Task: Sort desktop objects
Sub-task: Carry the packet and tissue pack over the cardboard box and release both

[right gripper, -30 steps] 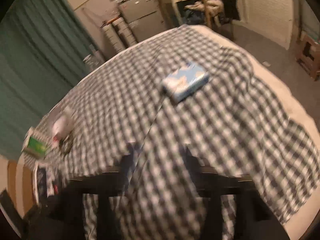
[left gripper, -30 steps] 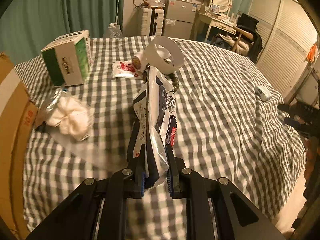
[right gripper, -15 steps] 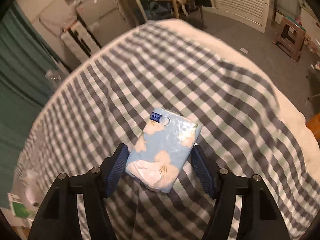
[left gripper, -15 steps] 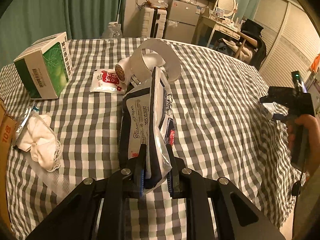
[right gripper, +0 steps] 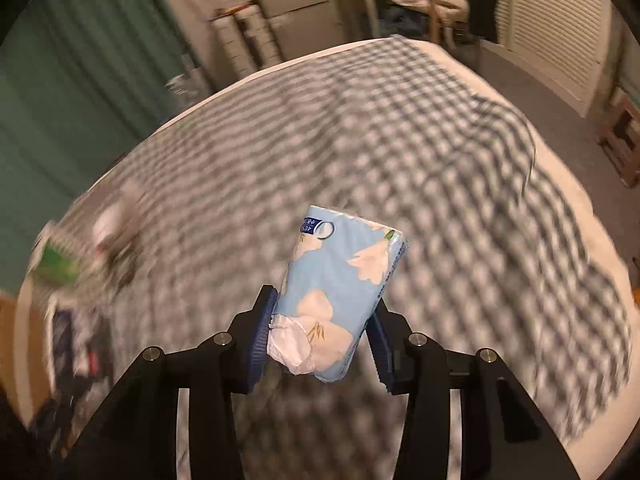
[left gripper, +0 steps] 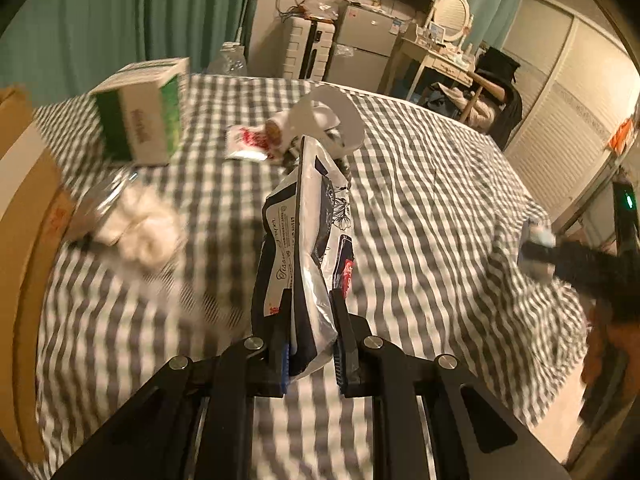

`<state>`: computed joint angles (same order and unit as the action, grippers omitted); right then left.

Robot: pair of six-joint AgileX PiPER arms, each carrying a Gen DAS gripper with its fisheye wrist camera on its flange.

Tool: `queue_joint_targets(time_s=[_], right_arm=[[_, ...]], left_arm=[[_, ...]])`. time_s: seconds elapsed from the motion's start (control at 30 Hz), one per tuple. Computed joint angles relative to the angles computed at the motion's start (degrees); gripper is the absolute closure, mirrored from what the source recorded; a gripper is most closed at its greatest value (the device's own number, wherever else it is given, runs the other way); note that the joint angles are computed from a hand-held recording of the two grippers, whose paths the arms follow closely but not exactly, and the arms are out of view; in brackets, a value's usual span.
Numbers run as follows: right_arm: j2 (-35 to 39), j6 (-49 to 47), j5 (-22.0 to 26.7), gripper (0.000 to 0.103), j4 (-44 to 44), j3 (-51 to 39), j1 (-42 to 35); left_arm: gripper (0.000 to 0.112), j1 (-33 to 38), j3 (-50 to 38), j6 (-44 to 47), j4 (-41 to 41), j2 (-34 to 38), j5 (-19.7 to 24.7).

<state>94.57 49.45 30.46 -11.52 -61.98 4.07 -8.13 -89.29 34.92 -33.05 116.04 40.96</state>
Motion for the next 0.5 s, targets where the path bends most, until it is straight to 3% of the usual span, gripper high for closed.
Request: queue_joint_targets(time_s=[0.13,0.23,0.43,0.5], right_arm=[[-4.8,5.3,-0.2,0.059,-2.3,3.1,8.9],[-5.0,8.5,3.2,0.059,-4.8,-0.7,16.1],[1.3,4.1,11.9,0.059,-3.8,-20.7,27.0],[6.1,1.5,14.3,0.059,-2.1,-31.4,30.2]], left_arm=[[0.096,3.6,7.0,4.2,-3.1,-6.3,0.2],[0.096,6.6,9.9,7.0,-5.6,-10.5,1.5],[0.096,15.1,5.5,8.4,-8.1,-15.3,9.4],[0.096,19.6,-0.2,8.7,-8.8,-14.6,14.4]])
